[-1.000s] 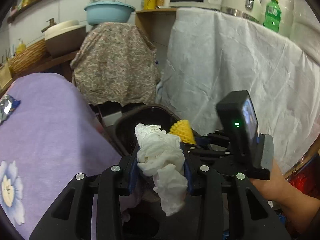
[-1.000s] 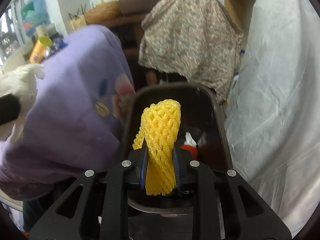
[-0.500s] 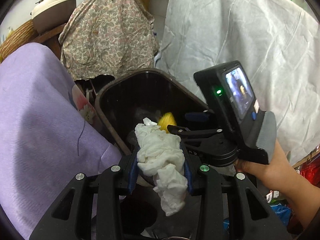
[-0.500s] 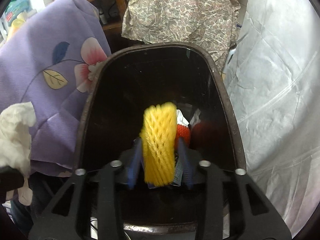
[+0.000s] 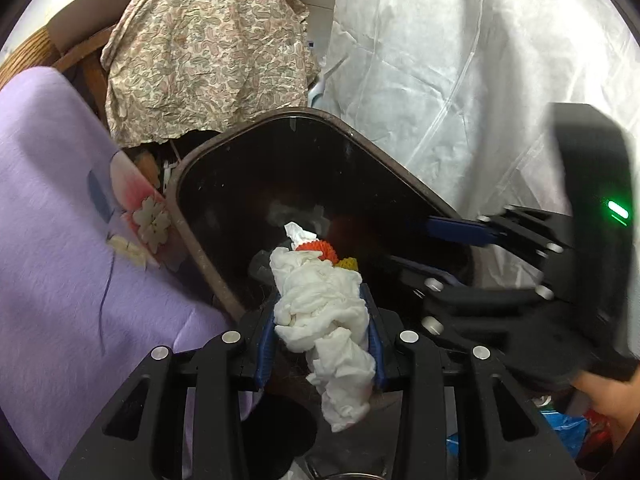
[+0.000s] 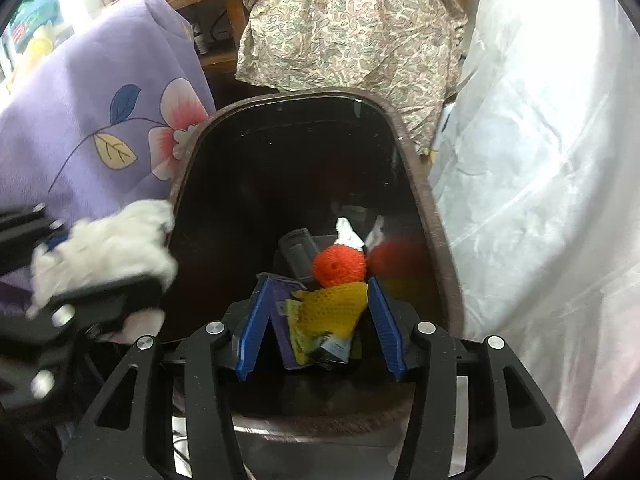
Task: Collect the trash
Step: 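Open the left tool to drop the white tissue into the bin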
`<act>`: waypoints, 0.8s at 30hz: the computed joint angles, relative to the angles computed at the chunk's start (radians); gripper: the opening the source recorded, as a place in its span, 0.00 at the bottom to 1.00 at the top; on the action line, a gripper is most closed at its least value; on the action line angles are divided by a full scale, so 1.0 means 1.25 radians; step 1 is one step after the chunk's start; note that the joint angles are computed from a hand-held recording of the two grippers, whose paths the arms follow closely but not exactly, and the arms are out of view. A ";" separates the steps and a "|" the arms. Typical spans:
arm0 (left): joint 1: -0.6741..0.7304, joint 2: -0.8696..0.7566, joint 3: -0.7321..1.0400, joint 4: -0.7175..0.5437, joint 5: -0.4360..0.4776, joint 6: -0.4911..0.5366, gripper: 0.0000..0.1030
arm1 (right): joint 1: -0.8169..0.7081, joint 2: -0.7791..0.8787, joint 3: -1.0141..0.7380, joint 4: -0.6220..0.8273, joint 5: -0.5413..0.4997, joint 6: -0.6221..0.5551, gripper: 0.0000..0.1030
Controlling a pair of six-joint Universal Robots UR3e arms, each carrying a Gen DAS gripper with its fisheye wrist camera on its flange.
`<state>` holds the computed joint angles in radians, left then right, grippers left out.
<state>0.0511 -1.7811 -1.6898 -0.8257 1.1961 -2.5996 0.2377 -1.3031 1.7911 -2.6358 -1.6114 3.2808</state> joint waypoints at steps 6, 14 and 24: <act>-0.036 -0.091 0.091 0.006 0.015 -0.034 0.36 | -0.016 -0.082 0.075 -0.013 0.010 0.005 0.60; -0.073 -0.148 0.138 0.020 0.039 -0.037 0.44 | -0.017 -0.143 0.130 -0.012 -0.005 0.006 0.60; -0.066 -0.128 0.117 0.065 0.024 -0.054 0.79 | -0.009 -0.178 0.154 -0.001 -0.009 0.015 0.60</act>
